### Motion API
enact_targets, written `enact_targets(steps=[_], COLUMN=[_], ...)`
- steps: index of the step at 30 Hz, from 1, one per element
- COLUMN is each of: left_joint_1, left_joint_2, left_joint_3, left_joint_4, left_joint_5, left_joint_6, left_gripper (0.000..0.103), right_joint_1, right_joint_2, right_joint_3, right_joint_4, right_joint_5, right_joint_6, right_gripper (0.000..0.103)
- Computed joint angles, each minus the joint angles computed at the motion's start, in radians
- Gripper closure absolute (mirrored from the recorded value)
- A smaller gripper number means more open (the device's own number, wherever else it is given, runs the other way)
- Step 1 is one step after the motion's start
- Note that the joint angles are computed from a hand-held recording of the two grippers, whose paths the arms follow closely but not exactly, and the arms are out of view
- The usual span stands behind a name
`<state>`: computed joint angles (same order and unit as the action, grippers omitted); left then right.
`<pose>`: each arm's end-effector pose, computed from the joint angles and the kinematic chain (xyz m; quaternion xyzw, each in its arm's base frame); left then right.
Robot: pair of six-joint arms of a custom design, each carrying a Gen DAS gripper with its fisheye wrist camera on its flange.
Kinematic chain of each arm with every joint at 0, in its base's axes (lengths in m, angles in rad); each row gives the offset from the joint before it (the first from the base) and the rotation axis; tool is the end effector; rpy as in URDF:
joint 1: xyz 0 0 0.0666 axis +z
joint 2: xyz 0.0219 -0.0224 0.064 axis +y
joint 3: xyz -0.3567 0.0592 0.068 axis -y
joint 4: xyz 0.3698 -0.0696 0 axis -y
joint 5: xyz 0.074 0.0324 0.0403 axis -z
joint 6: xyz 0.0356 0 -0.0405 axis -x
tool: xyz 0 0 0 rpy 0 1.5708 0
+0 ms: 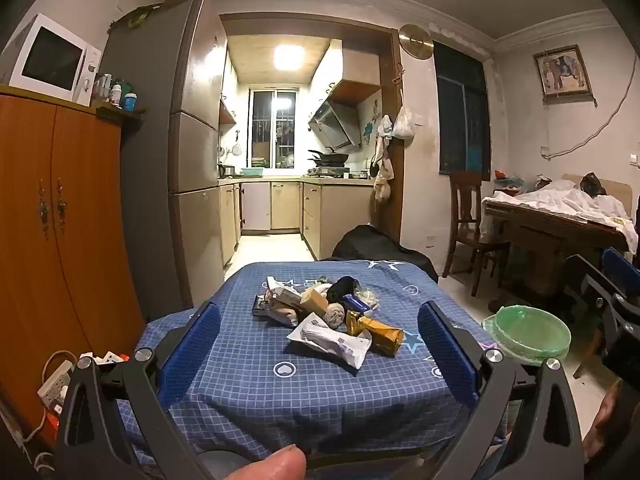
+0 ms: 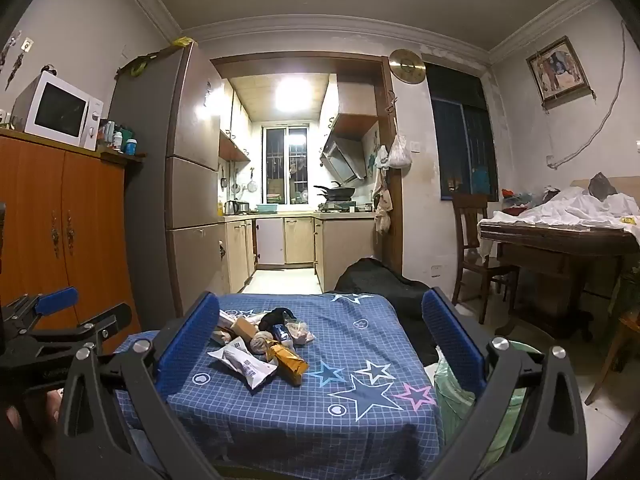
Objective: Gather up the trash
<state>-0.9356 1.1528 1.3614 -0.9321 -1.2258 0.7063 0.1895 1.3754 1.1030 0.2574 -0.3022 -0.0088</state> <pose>0.2434 -0.2745 0.5037 -0.1496 0.7678 0.1113 0.6129 0.4729 0.1011 0.3924 -0.1688 0.6919 0.1754 0.6798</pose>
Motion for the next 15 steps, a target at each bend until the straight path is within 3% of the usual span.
enact_targets(steps=[15], left_joint_1=[0.01], left_joint_2=[-0.005], left_joint_3=[0.008], left_joint_4=[-0.048], left_joint_5=[0.01], left_joint_6=[0.024], left_gripper=[0.005], right_joint_1=[-0.032], right_joint_2=[-0.002], right_joint_3=[0.031], right_joint_4=[-0.063], right_joint_5=[-0.044], right_joint_6=[0.003], right_gripper=[0.005])
